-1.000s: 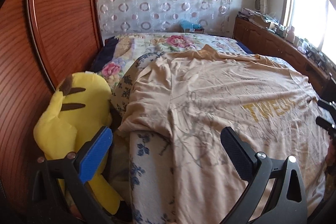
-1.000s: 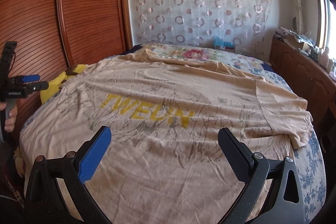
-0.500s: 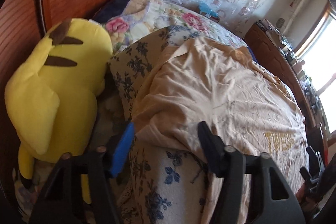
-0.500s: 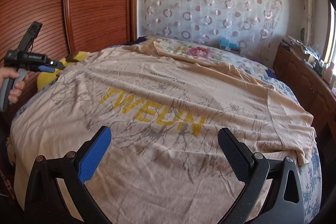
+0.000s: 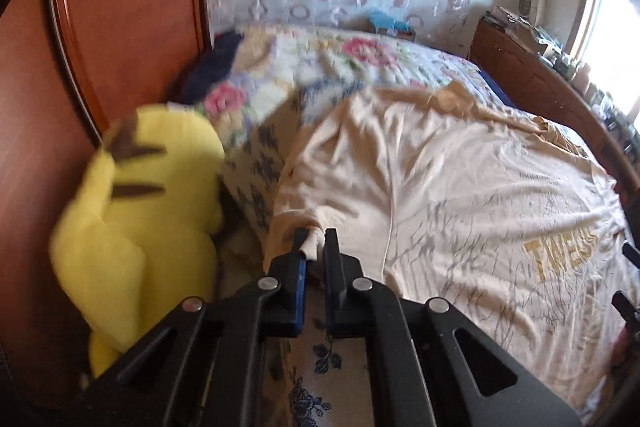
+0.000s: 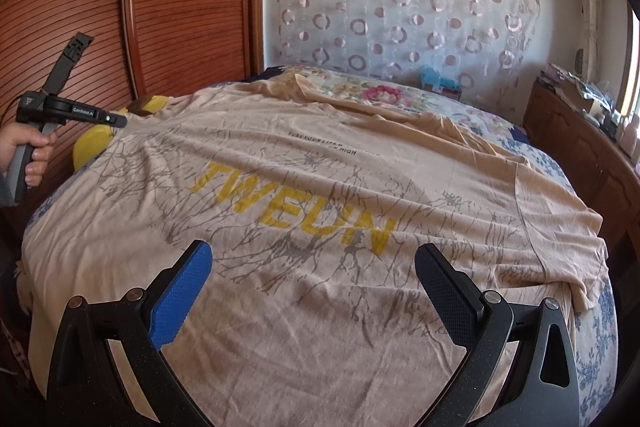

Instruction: Fold small clothes

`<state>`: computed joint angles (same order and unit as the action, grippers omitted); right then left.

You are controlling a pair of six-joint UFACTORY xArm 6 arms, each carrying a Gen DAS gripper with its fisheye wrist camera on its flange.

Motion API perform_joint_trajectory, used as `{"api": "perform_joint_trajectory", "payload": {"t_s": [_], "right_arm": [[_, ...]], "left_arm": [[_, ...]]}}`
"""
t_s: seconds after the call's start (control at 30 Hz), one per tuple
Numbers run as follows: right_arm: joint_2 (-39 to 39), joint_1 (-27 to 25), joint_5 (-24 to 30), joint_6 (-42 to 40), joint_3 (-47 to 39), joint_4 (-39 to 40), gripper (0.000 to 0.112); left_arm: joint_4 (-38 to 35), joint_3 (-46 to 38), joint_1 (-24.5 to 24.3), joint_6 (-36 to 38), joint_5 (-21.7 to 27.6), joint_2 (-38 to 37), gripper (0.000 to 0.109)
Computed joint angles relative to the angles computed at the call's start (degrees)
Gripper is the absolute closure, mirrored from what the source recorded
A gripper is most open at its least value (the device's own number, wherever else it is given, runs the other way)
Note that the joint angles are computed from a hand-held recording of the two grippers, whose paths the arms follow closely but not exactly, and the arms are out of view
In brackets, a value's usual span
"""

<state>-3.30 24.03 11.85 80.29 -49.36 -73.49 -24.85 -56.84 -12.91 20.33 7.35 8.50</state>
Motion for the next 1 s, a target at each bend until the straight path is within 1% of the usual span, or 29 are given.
{"api": "perform_joint_trajectory", "payload": {"t_s": [0.03, 0.07, 0.13, 0.17, 0.2, 0.3, 0.4, 0.47, 0.5, 0.53, 0.57, 0.6, 0.63, 0.67, 0.7, 0.73, 0.83, 0.87, 0.9, 0.93, 1.0], "right_arm": [[-0.1, -0.1, -0.1, 0.2, 0.1, -0.2, 0.009], [-0.1, -0.1, -0.2, 0.0, 0.2, -0.1, 0.009], [-0.1, -0.1, -0.3, -0.2, 0.2, 0.0, 0.009], [-0.1, -0.1, -0.3, -0.2, 0.2, 0.0, 0.009], [-0.2, -0.2, -0.3, -0.4, 0.4, 0.2, 0.009], [-0.1, -0.2, -0.3, -0.1, 0.2, 0.0, 0.009], [-0.1, -0.2, -0.2, 0.0, 0.2, 0.0, 0.009], [0.0, -0.2, -0.4, -0.2, 0.2, 0.1, 0.009], [0.0, -0.3, -0.4, -0.2, 0.2, 0.1, 0.009], [0.0, -0.2, -0.3, -0.2, 0.2, 0.2, 0.009], [0.0, -0.2, -0.3, -0.2, 0.2, 0.2, 0.009], [-0.1, -0.2, -0.3, -0.2, 0.3, 0.2, 0.009], [-0.1, -0.3, -0.3, -0.2, 0.3, 0.1, 0.009], [-0.1, -0.2, -0.3, -0.1, 0.3, 0.1, 0.009], [-0.1, -0.2, -0.3, -0.1, 0.3, 0.1, 0.009], [-0.1, -0.3, -0.4, -0.2, 0.3, 0.2, 0.009], [0.0, -0.1, -0.5, -1.8, 0.3, 1.6, 0.009], [0.3, -0.3, -1.3, -2.8, 0.2, 2.3, 0.009], [0.6, -0.6, -2.8, -5.3, 0.2, 4.6, 0.010], [1.1, -0.9, -4.2, -6.6, 0.1, 6.1, 0.013], [2.3, -1.3, -6.9, -11.8, -0.8, 10.8, 0.021]], "left_arm": [[1.6, 0.5, -0.4, -0.7, -1.2, -0.8, 0.106], [0.9, 0.3, -1.0, 0.7, -1.7, -1.2, 0.106], [-5.3, -0.5, -2.5, 7.4, -2.3, -1.5, 0.106], [-7.2, -1.0, -3.2, 9.7, -2.1, -1.7, 0.106], [-7.3, -1.3, -3.9, 10.2, -1.8, -2.0, 0.106], [-0.2, -2.3, -6.4, 5.2, -2.0, -2.2, 0.105], [-2.1, -2.3, -9.3, 8.9, -0.3, -3.2, 0.105], [-5.5, -1.4, -11.0, 13.2, 0.7, -4.6, 0.103], [-6.8, -1.0, -11.4, 14.8, 1.4, -5.4, 0.101], [-6.4, -0.4, -11.6, 14.6, 2.0, -6.3, 0.093], [-6.4, 0.3, -11.6, 14.7, 2.5, -7.3, 0.081], [-6.5, 1.1, -11.8, 14.8, 2.3, -8.2, 0.074], [-7.2, 2.3, -11.9, 15.2, 1.9, -9.7, 0.064], [-6.6, 3.3, -11.9, 14.1, 1.5, -10.7, 0.060], [-7.0, 4.6, -11.5, 13.9, 1.6, -12.1, 0.058], [-8.4, 5.4, -11.3, 14.6, 1.1, -12.9, 0.053], [-11.0, 8.7, -10.6, 15.5, -1.0, -15.3, 0.051], [-11.5, 9.6, -10.5, 15.3, -1.5, -15.9, 0.051], [-13.8, 11.2, -10.1, 16.8, -2.1, -17.2, 0.051], [-14.4, 11.9, -10.4, 16.2, -3.2, -17.4, 0.051], [-21.1, 14.0, -10.5, 20.3, -5.2, -18.9, 0.051]]}}
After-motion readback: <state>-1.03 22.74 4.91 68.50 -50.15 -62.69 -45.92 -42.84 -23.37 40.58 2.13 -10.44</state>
